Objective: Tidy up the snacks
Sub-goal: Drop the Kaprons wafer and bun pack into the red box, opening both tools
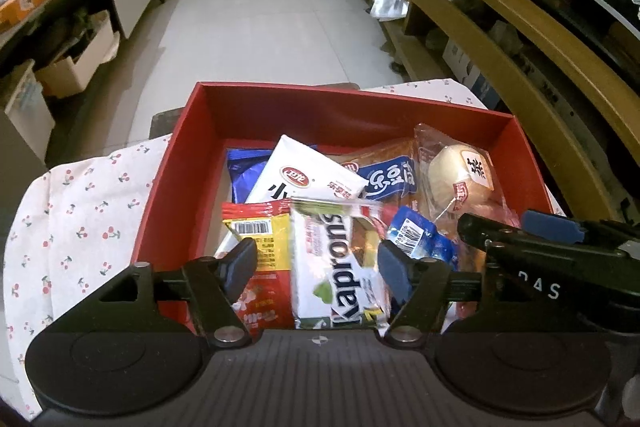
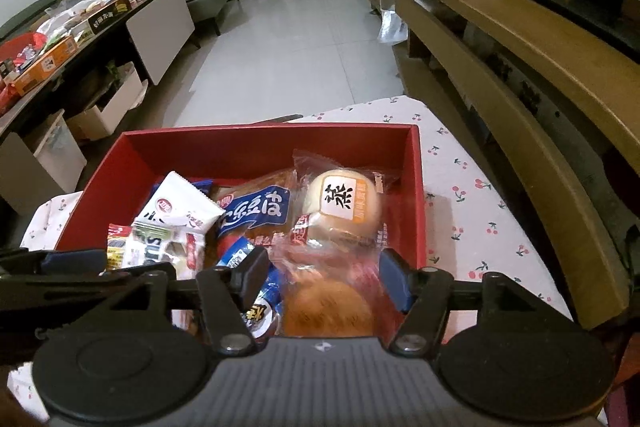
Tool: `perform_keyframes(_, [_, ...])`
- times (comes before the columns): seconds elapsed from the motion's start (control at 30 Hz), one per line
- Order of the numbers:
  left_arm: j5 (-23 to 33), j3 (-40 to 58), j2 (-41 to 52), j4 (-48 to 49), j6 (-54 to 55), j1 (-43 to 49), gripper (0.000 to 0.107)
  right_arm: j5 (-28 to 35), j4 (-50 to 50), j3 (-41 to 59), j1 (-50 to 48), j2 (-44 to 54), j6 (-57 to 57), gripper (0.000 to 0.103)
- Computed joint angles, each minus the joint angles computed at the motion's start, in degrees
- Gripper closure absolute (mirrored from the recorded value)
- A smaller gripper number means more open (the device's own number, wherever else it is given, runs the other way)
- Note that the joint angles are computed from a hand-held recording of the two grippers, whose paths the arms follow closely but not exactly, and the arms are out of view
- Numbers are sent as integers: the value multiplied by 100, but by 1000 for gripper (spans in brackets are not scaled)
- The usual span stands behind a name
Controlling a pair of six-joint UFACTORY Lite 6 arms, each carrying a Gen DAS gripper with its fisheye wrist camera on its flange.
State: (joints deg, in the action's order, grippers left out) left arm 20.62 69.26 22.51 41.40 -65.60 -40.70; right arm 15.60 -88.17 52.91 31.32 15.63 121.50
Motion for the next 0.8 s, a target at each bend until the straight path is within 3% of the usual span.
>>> perform_keyframes(0.3, [-43,-579,-665,49,-86,-71,28,260,398,-437,335,-659,-309,20])
perform_keyframes(0.57, [-96,-1791,-1873,-37,-172,-256,23,611,791,-1066,986,-1511,-424,15])
perform_keyframes(0.8, [-293,-2546,-2319,-793,303,-334,22,970,1314,-1690,1675,-2197,-428,14])
